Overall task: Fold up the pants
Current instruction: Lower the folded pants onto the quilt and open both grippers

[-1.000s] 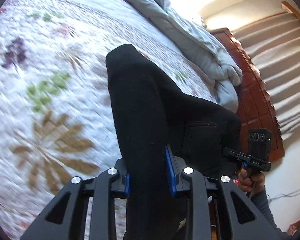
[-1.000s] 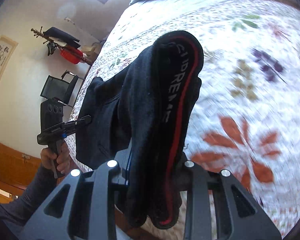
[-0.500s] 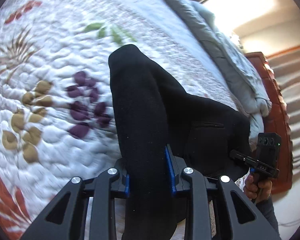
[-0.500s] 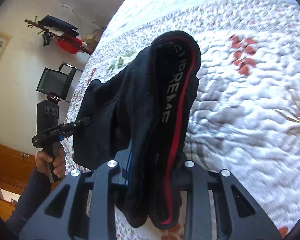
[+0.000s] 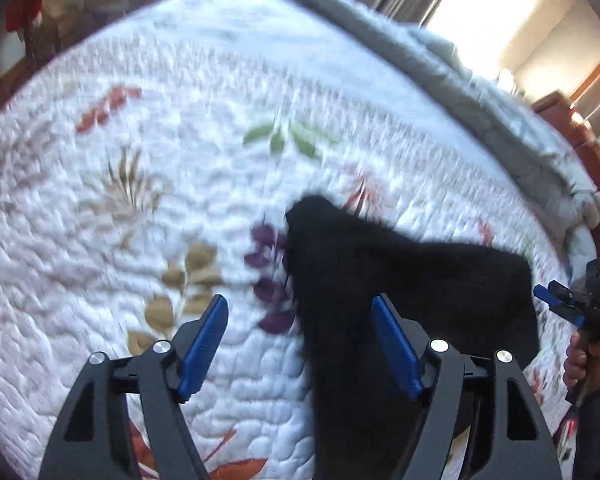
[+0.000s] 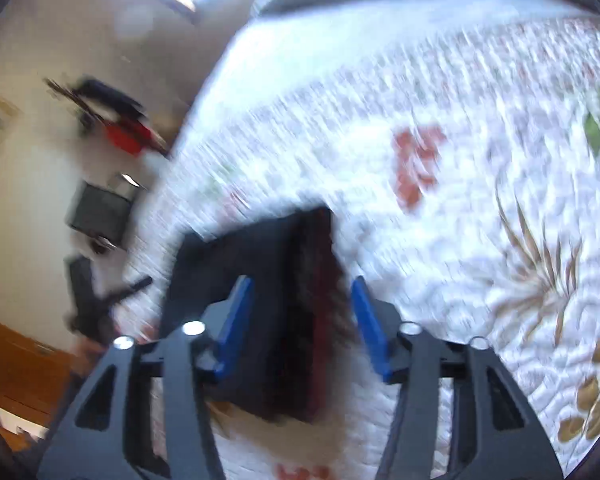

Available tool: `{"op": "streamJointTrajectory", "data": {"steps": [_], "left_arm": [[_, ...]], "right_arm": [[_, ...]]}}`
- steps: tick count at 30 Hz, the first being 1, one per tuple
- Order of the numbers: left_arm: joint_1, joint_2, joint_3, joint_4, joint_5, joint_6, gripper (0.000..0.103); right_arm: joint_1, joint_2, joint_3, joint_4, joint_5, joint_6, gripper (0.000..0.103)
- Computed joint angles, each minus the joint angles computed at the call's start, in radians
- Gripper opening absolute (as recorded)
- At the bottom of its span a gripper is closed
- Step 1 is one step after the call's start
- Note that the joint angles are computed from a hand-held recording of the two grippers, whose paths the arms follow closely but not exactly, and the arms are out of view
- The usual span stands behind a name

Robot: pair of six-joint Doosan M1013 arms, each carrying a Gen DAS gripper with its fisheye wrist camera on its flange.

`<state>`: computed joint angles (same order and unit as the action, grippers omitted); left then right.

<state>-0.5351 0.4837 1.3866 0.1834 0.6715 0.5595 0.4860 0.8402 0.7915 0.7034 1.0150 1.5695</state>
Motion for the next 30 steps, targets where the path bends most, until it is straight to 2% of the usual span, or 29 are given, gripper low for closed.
{"op": "streamJointTrajectory", "data": {"steps": [2, 3, 4, 5, 6, 7, 8, 9, 10, 11, 15, 17, 19, 21, 23, 25, 26, 28, 30], "left_arm": [[0.010, -0.012, 0.018, -0.032, -0.121, -0.001, 0.077], [0.021, -0.013, 0.033, -0.114, -0.211, 0.051, 0.078], [0.034, -0.005, 0.032, -0.226, -0.251, 0.141, 0.078], [0.038, 0.020, 0.007, -0.288, -0.241, 0.180, 0.078], [0.040, 0.044, -0.026, -0.297, -0.201, 0.185, 0.077], [0.037, 0.066, -0.058, -0.254, -0.146, 0.144, 0.076], [0.038, 0.091, -0.087, -0.228, -0.088, 0.113, 0.075], [0.037, 0.101, -0.095, -0.216, -0.069, 0.092, 0.075], [0.039, 0.105, -0.093, -0.210, -0.058, 0.080, 0.075], [0.042, 0.102, -0.080, -0.213, -0.059, 0.080, 0.075], [0.042, 0.110, -0.101, -0.205, -0.024, 0.095, 0.075], [0.038, 0.074, -0.061, -0.201, -0.079, 0.082, 0.076], [0.025, 0.028, -0.006, -0.152, -0.143, 0.029, 0.076], [0.004, -0.020, 0.052, -0.083, -0.215, -0.044, 0.078], [-0.030, -0.068, 0.133, 0.046, -0.294, -0.186, 0.080], [-0.055, -0.079, 0.169, 0.133, -0.309, -0.282, 0.080], [-0.064, -0.077, 0.179, 0.130, -0.303, -0.288, 0.080], [-0.072, -0.056, 0.183, 0.042, -0.284, -0.227, 0.079], [-0.076, -0.045, 0.194, 0.030, -0.282, -0.236, 0.078]], "right_arm": [[0.005, 0.035, -0.070, 0.069, 0.017, -0.019, 0.045], [0.009, 0.060, -0.111, 0.090, 0.037, -0.012, 0.044], [0.016, 0.099, -0.171, 0.107, 0.063, 0.018, 0.044], [0.018, 0.122, -0.201, 0.117, 0.076, 0.039, 0.041], [0.021, 0.148, -0.231, 0.128, 0.087, 0.067, 0.041], [0.024, 0.178, -0.261, 0.140, 0.099, 0.104, 0.037], [0.028, 0.180, -0.252, 0.133, 0.088, 0.123, 0.029], [0.032, 0.186, -0.252, 0.107, 0.081, 0.154, 0.023], [0.032, 0.194, -0.255, 0.075, 0.082, 0.183, 0.006], [0.030, 0.197, -0.243, 0.056, 0.079, 0.206, 0.000], [0.009, 0.151, -0.126, 0.144, 0.041, 0.119, 0.003], [0.005, 0.102, -0.054, 0.217, -0.006, 0.034, 0.024], [0.001, 0.043, 0.038, 0.336, -0.049, -0.083, 0.025], [0.000, -0.013, 0.131, 0.446, -0.051, -0.209, 0.025], [0.002, -0.055, 0.220, 0.526, -0.039, -0.297, 0.025], [0.006, -0.079, 0.297, 0.533, -0.049, -0.309, 0.024], [0.008, -0.078, 0.316, 0.521, -0.061, -0.282, 0.016], [0.010, -0.077, 0.353, 0.506, -0.093, -0.244, 0.000], [0.001, -0.089, 0.414, 0.610, -0.126, -0.274, 0.000]]}}
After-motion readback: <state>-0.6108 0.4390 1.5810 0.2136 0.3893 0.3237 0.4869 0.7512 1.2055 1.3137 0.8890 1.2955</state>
